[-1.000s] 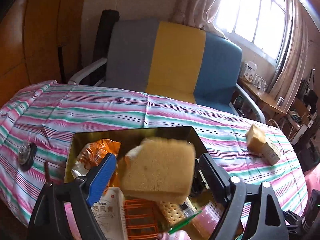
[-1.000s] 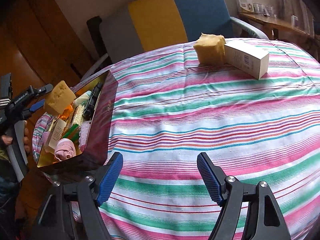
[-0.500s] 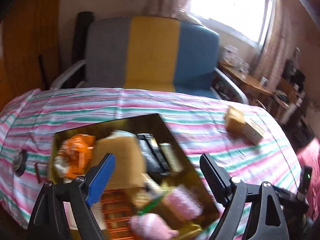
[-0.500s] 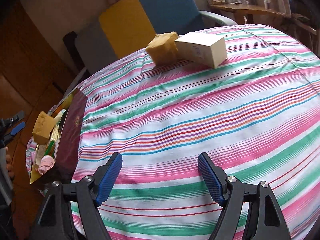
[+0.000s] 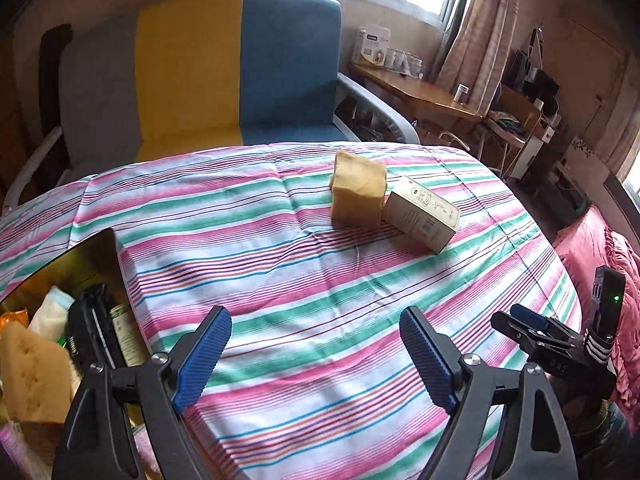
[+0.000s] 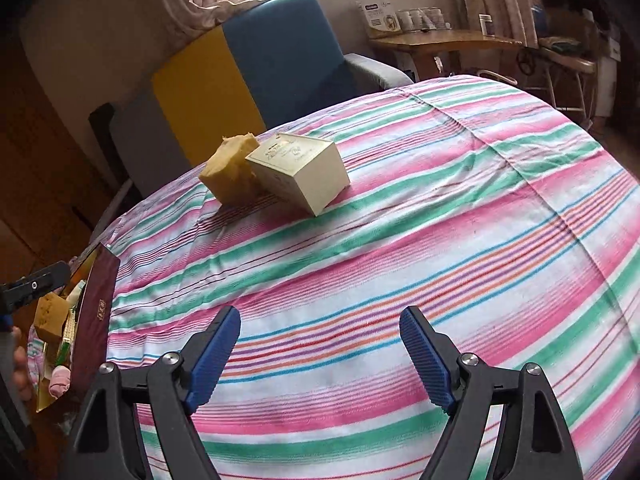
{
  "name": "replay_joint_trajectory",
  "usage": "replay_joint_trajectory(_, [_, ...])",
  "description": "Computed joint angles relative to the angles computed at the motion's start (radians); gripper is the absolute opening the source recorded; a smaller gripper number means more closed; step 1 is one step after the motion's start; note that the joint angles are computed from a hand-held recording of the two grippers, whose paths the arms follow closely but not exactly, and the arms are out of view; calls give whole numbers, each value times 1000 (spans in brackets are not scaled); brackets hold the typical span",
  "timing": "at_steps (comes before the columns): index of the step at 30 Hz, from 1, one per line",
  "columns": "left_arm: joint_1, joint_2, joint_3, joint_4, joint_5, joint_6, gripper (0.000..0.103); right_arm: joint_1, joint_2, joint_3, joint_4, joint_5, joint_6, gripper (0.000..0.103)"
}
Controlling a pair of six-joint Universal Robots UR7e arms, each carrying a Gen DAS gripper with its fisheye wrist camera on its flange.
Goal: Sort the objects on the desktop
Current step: 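Move both tools back toward the remaining sponge and white box, then grasp the yellow sponge with the left tool while the right tool grasps the white box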
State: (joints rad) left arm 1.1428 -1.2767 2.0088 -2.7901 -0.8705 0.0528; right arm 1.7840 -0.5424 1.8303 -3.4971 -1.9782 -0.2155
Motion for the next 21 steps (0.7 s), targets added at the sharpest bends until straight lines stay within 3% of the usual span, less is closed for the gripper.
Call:
replay_joint_trajectory(13, [60, 277, -302, 34, -65, 98, 88, -22, 100, -308, 219, 5, -405, 84])
replay_joint_trajectory(21, [92, 394, -443, -22, -98, 207, 88, -42, 173, -484, 344, 25, -540, 84])
